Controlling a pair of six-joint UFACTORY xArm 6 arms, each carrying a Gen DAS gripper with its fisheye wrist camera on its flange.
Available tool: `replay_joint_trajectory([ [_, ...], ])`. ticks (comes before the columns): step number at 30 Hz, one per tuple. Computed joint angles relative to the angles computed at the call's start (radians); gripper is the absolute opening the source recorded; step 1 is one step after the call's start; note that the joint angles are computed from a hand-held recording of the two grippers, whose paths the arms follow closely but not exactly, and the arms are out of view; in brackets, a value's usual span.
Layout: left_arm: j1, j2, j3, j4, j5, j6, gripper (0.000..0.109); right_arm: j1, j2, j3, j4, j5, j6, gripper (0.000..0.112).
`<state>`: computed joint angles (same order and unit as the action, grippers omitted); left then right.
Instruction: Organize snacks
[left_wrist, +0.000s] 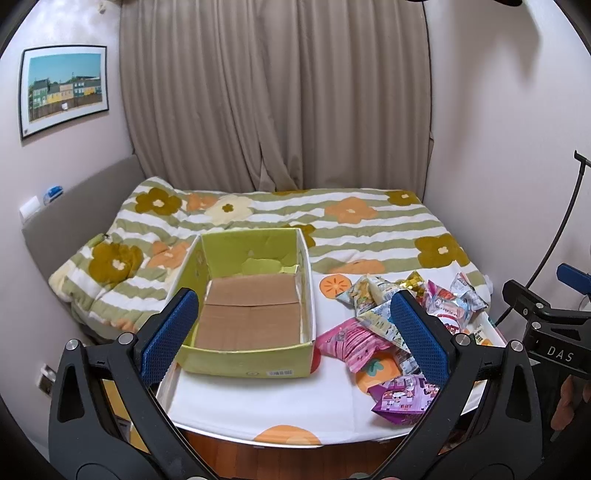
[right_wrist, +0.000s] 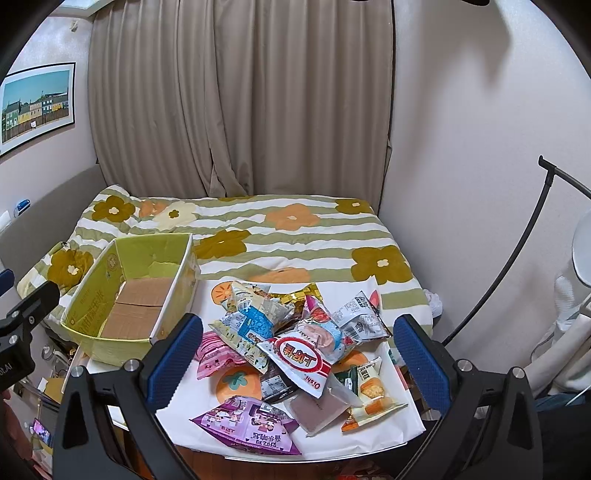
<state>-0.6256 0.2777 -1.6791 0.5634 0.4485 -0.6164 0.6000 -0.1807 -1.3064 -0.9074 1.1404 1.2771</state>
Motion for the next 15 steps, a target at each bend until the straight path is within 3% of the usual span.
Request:
replay_joint_trajectory([
  [15, 0.004, 0.011, -0.008, -0.051, -0.019, 0.04, 0.103, 0.006, 0.013, -0.001, 0.006, -0.008, 0.008, 0.103],
])
